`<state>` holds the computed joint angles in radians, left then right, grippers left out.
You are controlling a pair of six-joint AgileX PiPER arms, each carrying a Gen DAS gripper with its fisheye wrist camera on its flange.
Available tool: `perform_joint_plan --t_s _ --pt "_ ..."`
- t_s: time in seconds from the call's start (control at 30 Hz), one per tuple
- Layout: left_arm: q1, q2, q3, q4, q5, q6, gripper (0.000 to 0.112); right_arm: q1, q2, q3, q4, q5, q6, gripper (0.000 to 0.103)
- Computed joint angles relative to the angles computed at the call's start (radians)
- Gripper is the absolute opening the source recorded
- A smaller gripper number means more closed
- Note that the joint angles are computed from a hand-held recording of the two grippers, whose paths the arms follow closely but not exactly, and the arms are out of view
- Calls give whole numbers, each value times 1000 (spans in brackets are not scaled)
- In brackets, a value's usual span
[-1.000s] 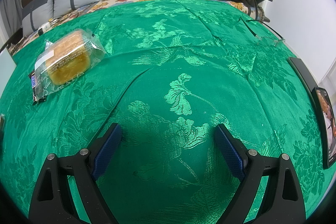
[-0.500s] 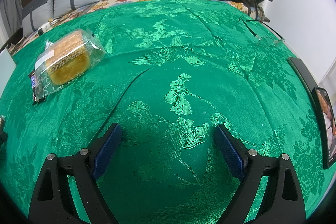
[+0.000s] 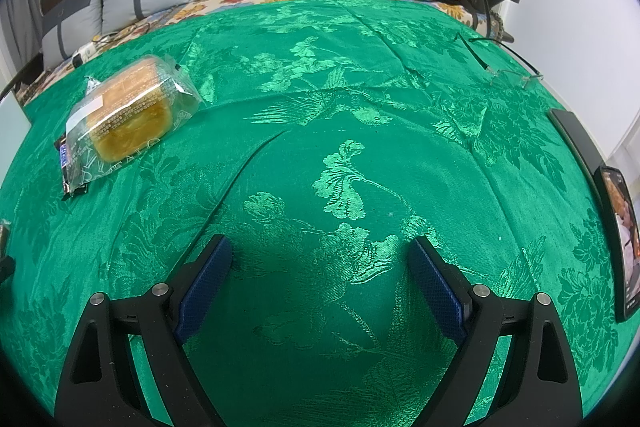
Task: Organize snacks
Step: 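Hold the brown sausage stick in the left gripper above the bed, then grasp the Snickers bar with the right gripper while the left holds the sausage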
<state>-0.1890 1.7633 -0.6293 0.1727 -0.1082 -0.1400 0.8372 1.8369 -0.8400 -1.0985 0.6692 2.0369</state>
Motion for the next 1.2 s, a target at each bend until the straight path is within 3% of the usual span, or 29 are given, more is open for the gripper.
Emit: perform_joint_plan --t_s 0.93,1.07,1.13,1.2 --pt "2 0 -1 17 -1 -15 103 0 2 -1 0 1 1 92" --pt "3 1 -1 22 -1 -20 103 46 -28 -8 -56 13 13 89" --pt "4 1 -1 33 -2 -31 103 75 -51 -43 -140 -34 24 89" --pt "4 1 -1 33 -2 -30 103 72 -29 -160 -162 -159 -104 90"
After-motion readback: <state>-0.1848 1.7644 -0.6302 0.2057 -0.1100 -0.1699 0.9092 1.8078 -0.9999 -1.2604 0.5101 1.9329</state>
